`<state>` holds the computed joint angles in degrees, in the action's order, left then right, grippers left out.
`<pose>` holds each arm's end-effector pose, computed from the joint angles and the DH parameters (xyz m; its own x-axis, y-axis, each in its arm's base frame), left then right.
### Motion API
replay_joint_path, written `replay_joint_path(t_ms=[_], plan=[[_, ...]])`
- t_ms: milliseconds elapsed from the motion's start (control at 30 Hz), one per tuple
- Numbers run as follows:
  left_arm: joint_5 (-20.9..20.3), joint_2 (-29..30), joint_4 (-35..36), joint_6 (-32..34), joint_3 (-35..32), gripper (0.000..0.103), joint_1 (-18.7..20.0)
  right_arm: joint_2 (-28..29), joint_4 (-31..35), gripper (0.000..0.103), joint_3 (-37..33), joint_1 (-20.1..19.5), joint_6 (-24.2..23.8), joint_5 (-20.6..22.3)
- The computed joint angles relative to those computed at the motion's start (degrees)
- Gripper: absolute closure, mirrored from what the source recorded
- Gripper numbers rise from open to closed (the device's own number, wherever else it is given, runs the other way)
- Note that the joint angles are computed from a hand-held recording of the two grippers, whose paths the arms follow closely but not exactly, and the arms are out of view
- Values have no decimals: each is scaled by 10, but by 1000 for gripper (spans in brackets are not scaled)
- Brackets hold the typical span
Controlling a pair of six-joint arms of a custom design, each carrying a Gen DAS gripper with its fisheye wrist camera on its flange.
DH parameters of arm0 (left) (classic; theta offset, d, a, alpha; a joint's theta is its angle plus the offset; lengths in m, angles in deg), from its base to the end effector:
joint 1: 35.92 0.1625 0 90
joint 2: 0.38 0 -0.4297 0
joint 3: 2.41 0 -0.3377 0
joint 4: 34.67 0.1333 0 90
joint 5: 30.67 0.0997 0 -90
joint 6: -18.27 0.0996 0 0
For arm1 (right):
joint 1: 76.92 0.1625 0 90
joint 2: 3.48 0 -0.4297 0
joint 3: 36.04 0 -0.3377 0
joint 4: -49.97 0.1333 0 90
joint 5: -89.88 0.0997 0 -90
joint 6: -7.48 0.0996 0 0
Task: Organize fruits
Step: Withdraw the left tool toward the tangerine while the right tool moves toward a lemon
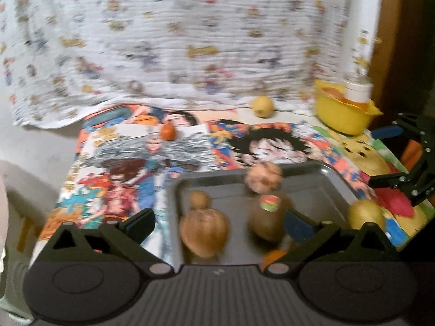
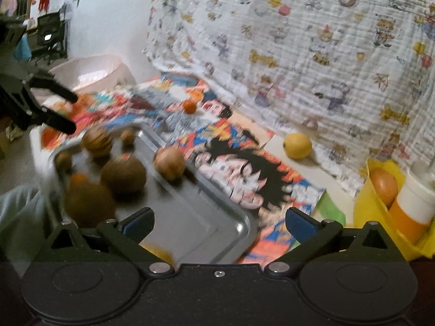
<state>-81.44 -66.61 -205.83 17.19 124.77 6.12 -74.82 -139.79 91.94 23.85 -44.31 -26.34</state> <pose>-0.2082 -0.4521 0.2226 -0.6940 0.4171 -0.5869 0.6840 0.6364 -0.3566 0.1731 -0.4323 0.2905 -0.4729 -0.4836 0.7366 -0.8212 0.5449 -0.1694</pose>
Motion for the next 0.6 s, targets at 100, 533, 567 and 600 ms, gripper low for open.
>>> replay_joint_path(t_ms=[100, 533, 567, 600], plan=[[9, 10, 8, -4, -31, 1, 16, 26, 6, 1, -42, -1, 21, 12], [-13, 148, -20, 71, -203, 1, 92, 157, 7, 1, -217, -42, 189, 42], [-14, 160, -12, 74, -220, 1, 99, 164, 16, 1, -230, -48, 199, 47], [-14, 174, -1, 76, -240, 1, 106, 171, 22, 1, -241, -53, 207, 50]])
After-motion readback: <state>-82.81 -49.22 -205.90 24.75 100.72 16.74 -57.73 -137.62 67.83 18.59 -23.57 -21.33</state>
